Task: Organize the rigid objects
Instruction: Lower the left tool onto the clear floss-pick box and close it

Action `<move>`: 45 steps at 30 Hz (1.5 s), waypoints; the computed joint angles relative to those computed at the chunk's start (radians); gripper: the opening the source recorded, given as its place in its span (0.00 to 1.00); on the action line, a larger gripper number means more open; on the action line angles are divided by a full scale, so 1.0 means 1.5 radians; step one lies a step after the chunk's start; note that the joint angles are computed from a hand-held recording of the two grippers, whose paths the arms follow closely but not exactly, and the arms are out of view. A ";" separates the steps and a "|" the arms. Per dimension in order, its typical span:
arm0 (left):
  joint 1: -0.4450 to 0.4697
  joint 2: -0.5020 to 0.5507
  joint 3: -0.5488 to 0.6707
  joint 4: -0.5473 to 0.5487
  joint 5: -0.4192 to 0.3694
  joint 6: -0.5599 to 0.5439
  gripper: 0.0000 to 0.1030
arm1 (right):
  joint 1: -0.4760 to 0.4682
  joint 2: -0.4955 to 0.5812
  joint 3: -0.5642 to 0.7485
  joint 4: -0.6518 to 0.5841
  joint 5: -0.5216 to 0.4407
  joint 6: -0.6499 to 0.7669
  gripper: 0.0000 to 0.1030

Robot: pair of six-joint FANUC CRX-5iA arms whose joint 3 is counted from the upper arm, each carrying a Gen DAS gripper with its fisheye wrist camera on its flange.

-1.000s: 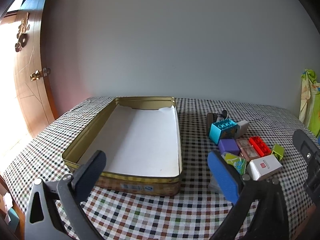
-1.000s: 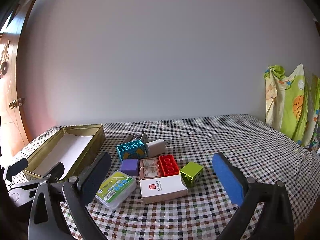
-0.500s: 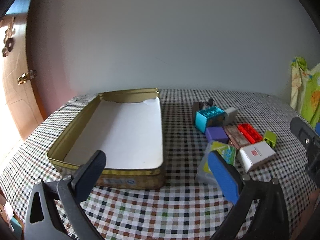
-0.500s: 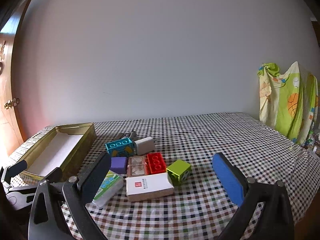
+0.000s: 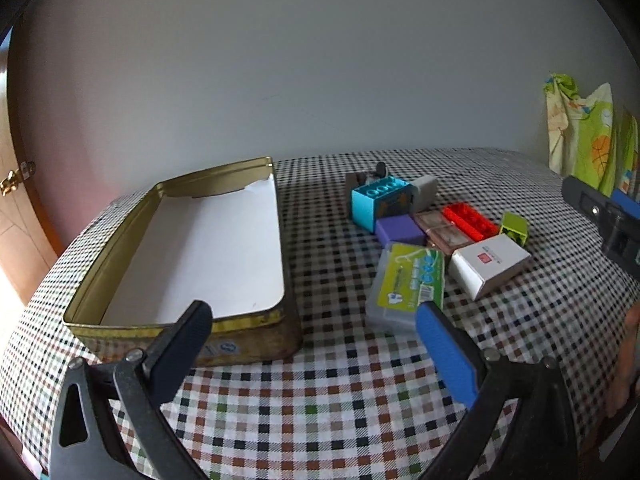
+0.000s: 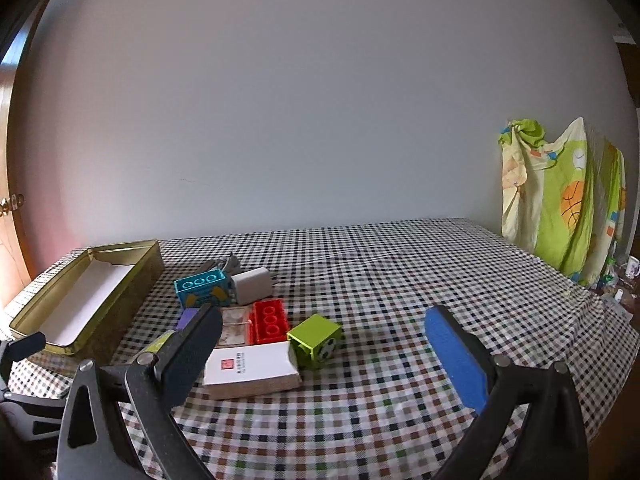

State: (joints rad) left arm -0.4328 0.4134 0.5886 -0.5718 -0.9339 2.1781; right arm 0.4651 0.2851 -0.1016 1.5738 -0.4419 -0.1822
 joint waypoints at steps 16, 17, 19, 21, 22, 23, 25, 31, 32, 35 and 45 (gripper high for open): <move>0.044 0.006 -0.015 0.146 0.065 -0.162 1.00 | -0.026 0.019 0.019 0.022 0.045 0.008 0.99; 0.045 0.009 -0.012 0.156 0.067 -0.177 1.00 | -0.027 0.020 0.020 0.020 0.048 0.007 0.99; 0.050 0.010 -0.014 0.181 0.074 -0.202 1.00 | -0.030 0.022 0.022 0.021 0.052 0.004 0.99; 0.060 0.008 -0.026 0.222 0.097 -0.233 1.00 | -0.033 0.021 0.022 0.024 0.058 0.000 0.99; 0.069 0.006 -0.038 0.258 0.114 -0.257 1.00 | -0.037 0.022 0.022 0.028 0.063 -0.004 0.99; 0.076 0.005 -0.046 0.285 0.126 -0.273 1.00 | -0.039 0.022 0.022 0.034 0.065 -0.009 0.99; 0.086 0.004 -0.062 0.339 0.148 -0.305 1.00 | -0.042 0.022 0.020 0.047 0.065 -0.025 0.99; 0.079 0.032 -0.028 0.360 0.144 -0.357 0.95 | -0.050 0.025 0.023 0.048 0.070 -0.037 0.99; 0.077 0.034 -0.027 0.366 0.145 -0.368 0.94 | -0.051 0.024 0.024 0.043 0.072 -0.036 0.99; 0.071 0.045 -0.007 0.359 0.129 -0.376 0.94 | -0.053 0.024 0.023 0.042 0.078 -0.044 0.99; 0.068 0.119 0.114 0.345 0.011 -0.347 0.78 | -0.052 0.029 0.032 0.009 0.080 -0.023 0.99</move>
State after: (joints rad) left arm -0.3308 0.5919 0.7592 -0.0543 -0.9174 1.6572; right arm 0.3879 0.3291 -0.0533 1.5878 -0.3224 -0.2161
